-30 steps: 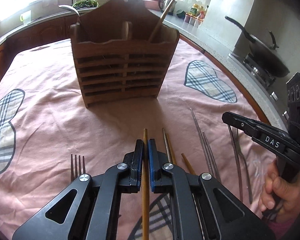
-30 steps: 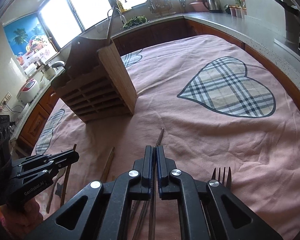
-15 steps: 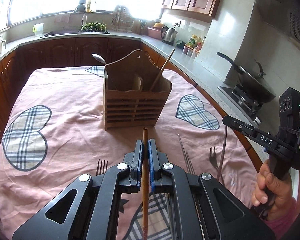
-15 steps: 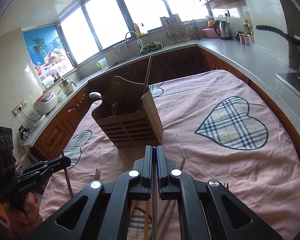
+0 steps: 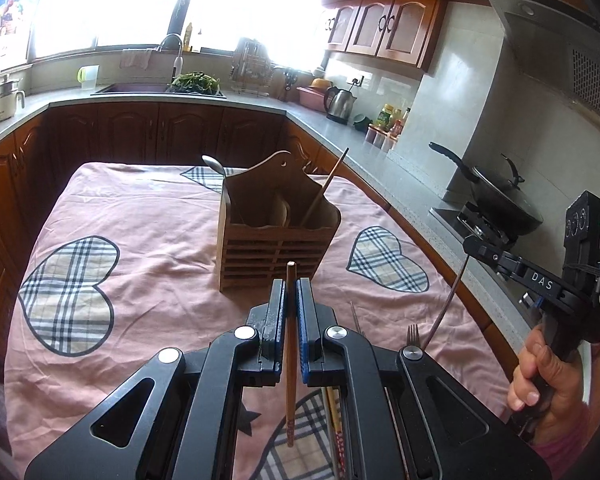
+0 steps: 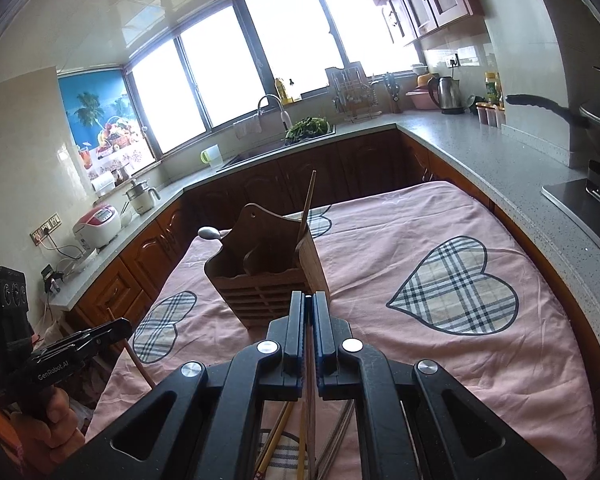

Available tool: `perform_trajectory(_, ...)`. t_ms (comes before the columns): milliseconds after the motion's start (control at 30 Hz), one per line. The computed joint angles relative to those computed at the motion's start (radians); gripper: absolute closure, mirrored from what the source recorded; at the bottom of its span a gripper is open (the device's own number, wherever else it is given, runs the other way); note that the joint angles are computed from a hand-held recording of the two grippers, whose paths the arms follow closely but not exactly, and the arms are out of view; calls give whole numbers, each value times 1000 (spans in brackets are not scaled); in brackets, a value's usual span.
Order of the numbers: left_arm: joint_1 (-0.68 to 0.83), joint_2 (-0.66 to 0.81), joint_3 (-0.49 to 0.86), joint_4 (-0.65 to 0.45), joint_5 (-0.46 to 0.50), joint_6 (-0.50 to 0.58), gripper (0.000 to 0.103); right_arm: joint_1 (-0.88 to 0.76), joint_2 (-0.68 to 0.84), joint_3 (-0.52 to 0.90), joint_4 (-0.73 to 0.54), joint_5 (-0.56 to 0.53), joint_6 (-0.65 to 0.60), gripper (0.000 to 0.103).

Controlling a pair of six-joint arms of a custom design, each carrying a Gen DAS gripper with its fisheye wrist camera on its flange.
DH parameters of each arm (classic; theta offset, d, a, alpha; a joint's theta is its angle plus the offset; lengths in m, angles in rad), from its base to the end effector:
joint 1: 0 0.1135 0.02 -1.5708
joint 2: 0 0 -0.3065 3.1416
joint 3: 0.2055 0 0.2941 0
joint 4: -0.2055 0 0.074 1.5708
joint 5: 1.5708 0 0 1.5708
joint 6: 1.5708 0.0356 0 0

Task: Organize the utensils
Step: 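Carry both chopsticks to the wooden holder and lower them into it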

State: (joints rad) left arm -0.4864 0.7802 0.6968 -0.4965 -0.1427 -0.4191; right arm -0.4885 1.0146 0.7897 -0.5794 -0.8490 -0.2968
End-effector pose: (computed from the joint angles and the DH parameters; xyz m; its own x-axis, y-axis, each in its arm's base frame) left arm 0.1663 -0.0822 0.3051 -0.5880 -0.1447 -0.7958 0.1295 0.9543 -0.2692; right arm 0.2067 -0.0796 0.2978 -0.5645 0.0812 -0.8214 -0.3291 0.8905 0.3142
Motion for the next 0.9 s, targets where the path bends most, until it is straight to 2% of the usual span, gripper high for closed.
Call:
perform_trajectory(500,107,-27,27,77,38,6,98,13,2,33,119,-33,132,99)
perform_trajectory(900,272,101,145,257,90,43,98,100,82,115,365,2,389,99)
